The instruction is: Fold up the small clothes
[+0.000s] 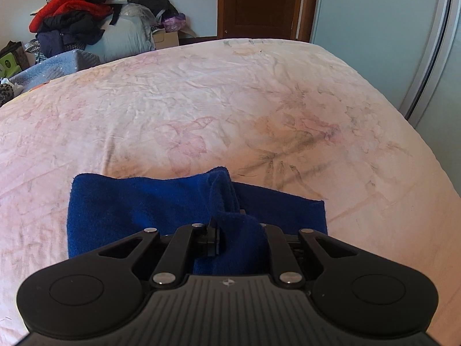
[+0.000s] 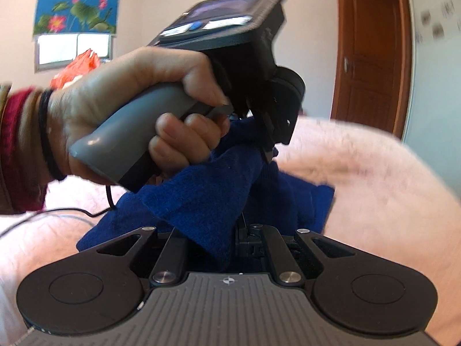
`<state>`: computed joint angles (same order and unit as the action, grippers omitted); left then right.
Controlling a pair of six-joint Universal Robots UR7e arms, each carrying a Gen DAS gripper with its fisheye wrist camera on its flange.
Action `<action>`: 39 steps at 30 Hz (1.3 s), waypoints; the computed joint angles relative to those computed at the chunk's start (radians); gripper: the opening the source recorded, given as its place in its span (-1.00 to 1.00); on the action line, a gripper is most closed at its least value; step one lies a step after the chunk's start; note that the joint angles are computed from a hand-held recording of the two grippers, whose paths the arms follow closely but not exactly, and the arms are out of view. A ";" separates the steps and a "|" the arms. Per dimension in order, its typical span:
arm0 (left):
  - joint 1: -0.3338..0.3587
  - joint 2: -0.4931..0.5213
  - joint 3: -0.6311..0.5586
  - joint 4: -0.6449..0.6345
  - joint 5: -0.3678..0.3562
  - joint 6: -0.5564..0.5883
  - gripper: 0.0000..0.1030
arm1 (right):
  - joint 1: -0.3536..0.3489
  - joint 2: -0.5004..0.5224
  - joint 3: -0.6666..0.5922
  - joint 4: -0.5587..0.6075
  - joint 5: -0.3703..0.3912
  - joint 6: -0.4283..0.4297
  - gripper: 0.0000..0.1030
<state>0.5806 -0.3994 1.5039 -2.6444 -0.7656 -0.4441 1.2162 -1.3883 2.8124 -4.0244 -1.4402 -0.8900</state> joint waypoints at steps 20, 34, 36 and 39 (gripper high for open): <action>-0.026 0.017 0.016 -0.107 0.023 0.119 0.36 | -0.166 -0.196 -0.061 0.456 0.145 0.213 -0.71; -0.040 -0.076 0.138 -0.349 0.063 0.129 0.65 | -0.457 -0.346 -0.127 0.953 0.530 0.454 -0.57; -0.038 -0.091 0.159 -0.312 0.074 0.115 0.65 | -0.477 -0.361 -0.129 0.991 0.548 0.457 -0.56; -0.035 -0.111 0.197 -0.251 0.091 0.069 0.65 | -0.487 -0.398 -0.134 1.051 0.541 0.419 -0.46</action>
<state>0.5460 -0.5101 1.7011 -2.8957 -0.6744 -0.3754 0.7297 -1.7861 2.6789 -2.9731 -0.8991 -0.4711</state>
